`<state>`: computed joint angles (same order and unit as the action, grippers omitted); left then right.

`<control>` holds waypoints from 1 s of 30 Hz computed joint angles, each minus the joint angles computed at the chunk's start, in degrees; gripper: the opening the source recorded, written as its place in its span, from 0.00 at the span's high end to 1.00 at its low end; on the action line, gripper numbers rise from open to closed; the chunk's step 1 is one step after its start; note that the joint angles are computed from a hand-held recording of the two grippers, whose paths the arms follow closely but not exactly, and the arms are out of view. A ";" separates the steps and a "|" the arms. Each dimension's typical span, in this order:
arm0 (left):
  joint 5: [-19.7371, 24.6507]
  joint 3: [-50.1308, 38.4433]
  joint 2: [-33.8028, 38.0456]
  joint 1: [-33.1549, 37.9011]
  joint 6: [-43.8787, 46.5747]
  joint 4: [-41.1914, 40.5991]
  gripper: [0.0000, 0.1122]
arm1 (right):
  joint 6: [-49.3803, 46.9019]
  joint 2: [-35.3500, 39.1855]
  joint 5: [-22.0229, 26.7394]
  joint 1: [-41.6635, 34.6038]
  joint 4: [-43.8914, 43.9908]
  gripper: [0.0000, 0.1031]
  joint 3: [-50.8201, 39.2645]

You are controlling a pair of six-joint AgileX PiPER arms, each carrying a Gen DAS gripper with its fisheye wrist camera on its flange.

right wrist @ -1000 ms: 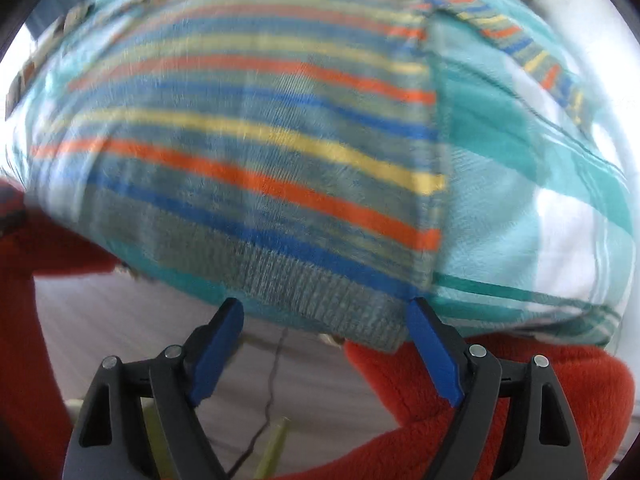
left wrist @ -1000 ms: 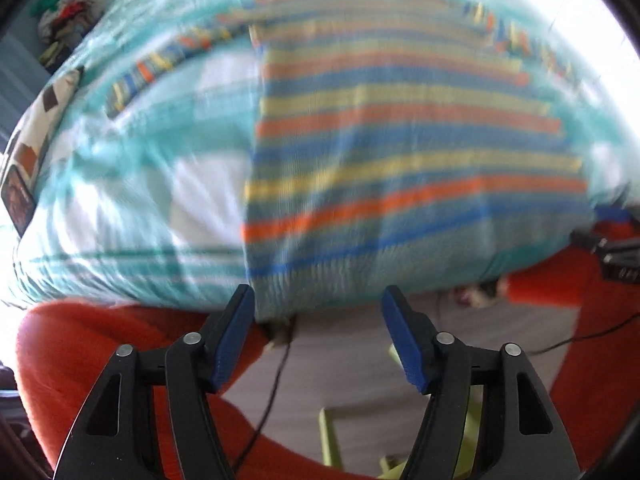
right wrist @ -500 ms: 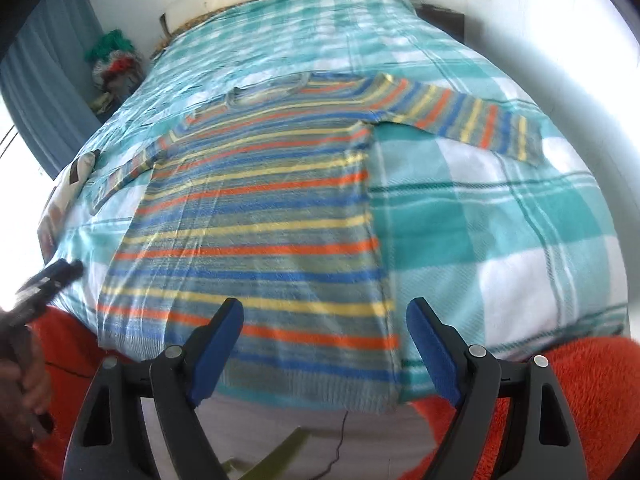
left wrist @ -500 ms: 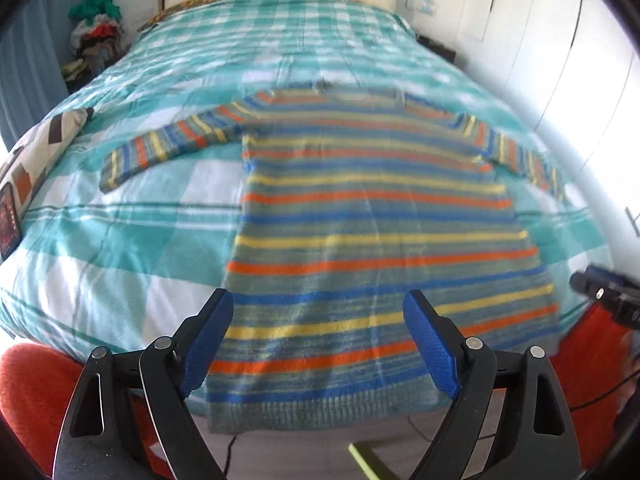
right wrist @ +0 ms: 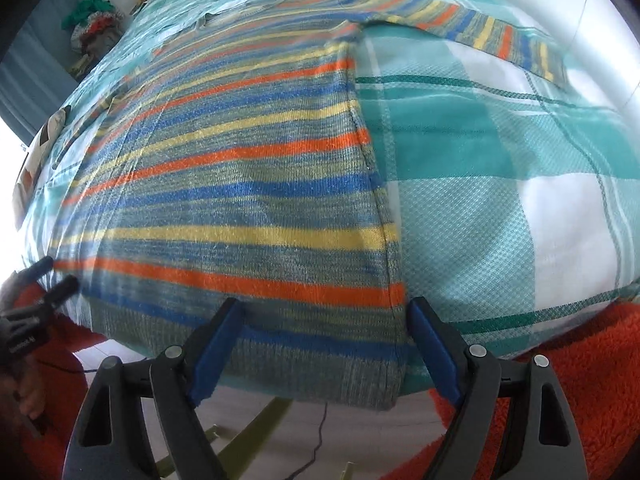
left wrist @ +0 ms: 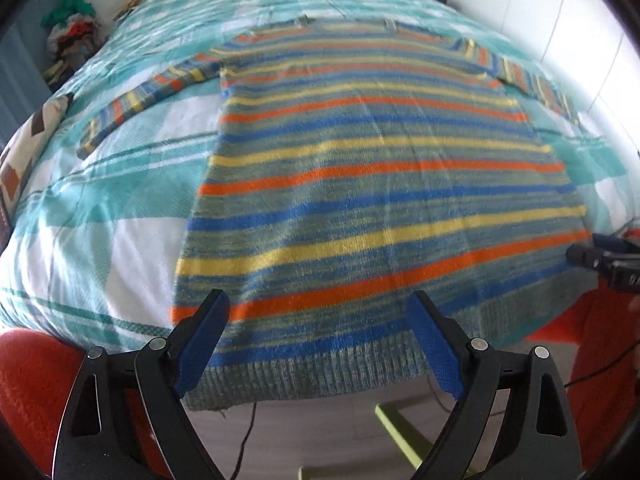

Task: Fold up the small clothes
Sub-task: 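Bring both tools back to the sweater hem and smooth it flat, then move the right tool to the striped sleeve cuff and grasp it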

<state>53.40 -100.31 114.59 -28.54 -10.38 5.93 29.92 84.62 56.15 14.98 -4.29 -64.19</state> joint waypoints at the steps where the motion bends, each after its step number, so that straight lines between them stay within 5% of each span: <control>1: -1.32 0.87 -1.01 0.22 -0.52 -0.03 0.19 | 0.37 -0.57 -0.20 0.19 -0.14 0.20 0.04; 5: -3.20 -1.78 -1.62 0.91 -2.96 0.28 0.18 | 1.77 -4.67 -3.12 -1.52 0.86 0.20 0.32; 14: 3.99 -18.47 10.53 0.74 -0.28 1.60 0.15 | -1.19 0.31 -5.45 0.10 -1.15 0.20 -5.23; 17: 6.94 -16.62 13.24 1.07 1.84 -0.33 0.15 | -4.48 5.53 -0.98 -0.59 2.66 0.20 -6.54; 23: -5.35 -4.04 2.52 2.17 -0.51 0.97 0.15 | -6.10 -2.02 -6.13 -6.10 5.85 0.20 -3.95; 30: -10.44 -2.74 1.71 5.31 -7.19 3.49 0.15 | -20.52 5.02 -9.38 -32.33 14.94 0.20 -18.82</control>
